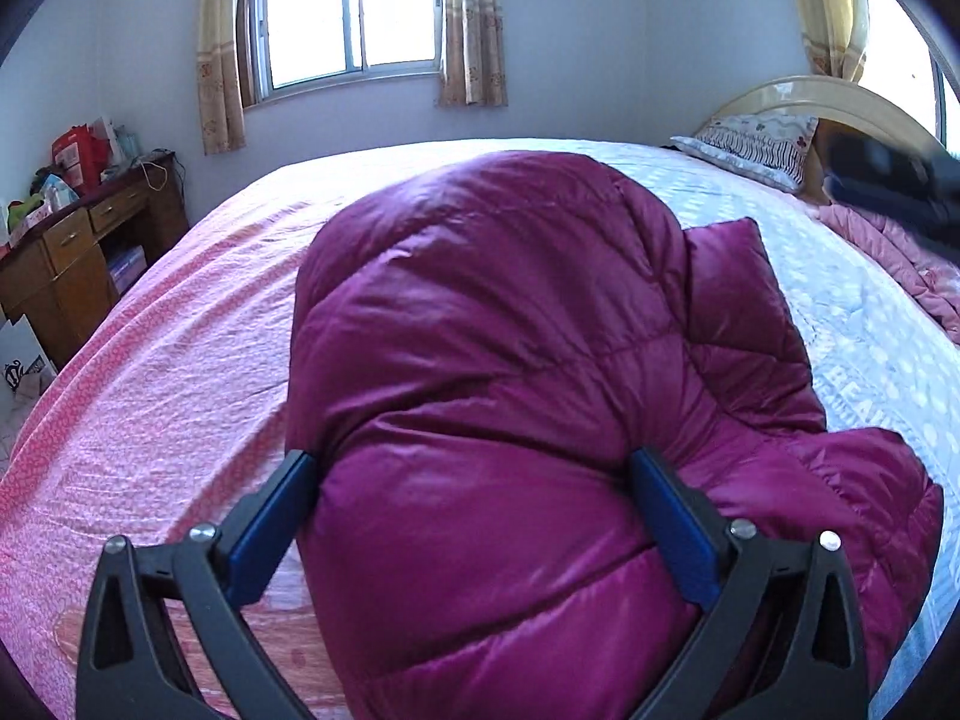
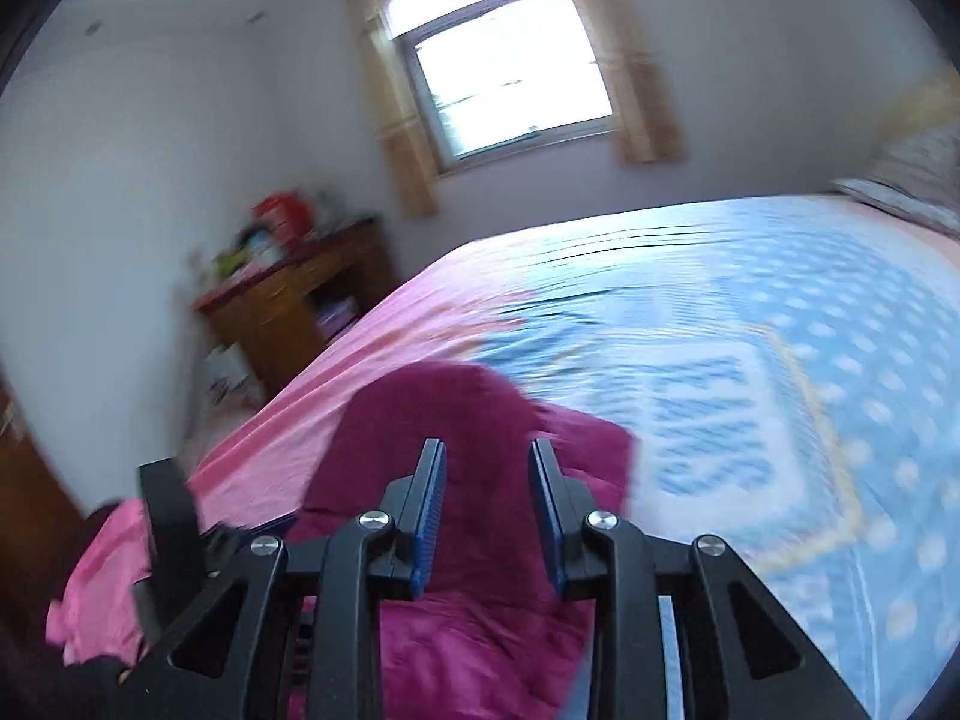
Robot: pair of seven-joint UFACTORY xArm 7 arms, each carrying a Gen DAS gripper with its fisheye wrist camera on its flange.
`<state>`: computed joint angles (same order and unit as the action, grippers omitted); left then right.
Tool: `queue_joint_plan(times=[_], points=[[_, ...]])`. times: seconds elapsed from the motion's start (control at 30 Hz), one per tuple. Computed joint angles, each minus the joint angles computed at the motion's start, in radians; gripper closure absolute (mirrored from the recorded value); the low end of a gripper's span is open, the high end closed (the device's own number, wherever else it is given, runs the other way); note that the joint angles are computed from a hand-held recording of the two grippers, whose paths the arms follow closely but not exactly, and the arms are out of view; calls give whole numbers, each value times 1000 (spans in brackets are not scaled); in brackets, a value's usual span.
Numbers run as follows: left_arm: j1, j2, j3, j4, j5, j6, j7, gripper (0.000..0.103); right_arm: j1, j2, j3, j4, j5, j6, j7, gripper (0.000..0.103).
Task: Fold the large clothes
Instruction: 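Grasp the jacket edge with the right gripper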
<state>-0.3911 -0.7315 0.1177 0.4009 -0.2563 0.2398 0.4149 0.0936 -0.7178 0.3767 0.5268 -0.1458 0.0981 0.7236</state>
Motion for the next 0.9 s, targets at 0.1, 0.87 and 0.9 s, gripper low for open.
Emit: queue_joint_plan(times=[0.1,0.87,0.9], points=[[3,-7,-6,-3,3,4,-5,0,129,231,-123,147,9,64,-155,73],[-3,67,86,239,-129,169,-10,0,-104,479,10,137,-211,-80,133,73],[16,114,67,288,-129,160,-24,0,-98,479,5,137,-210,-81,133,73]])
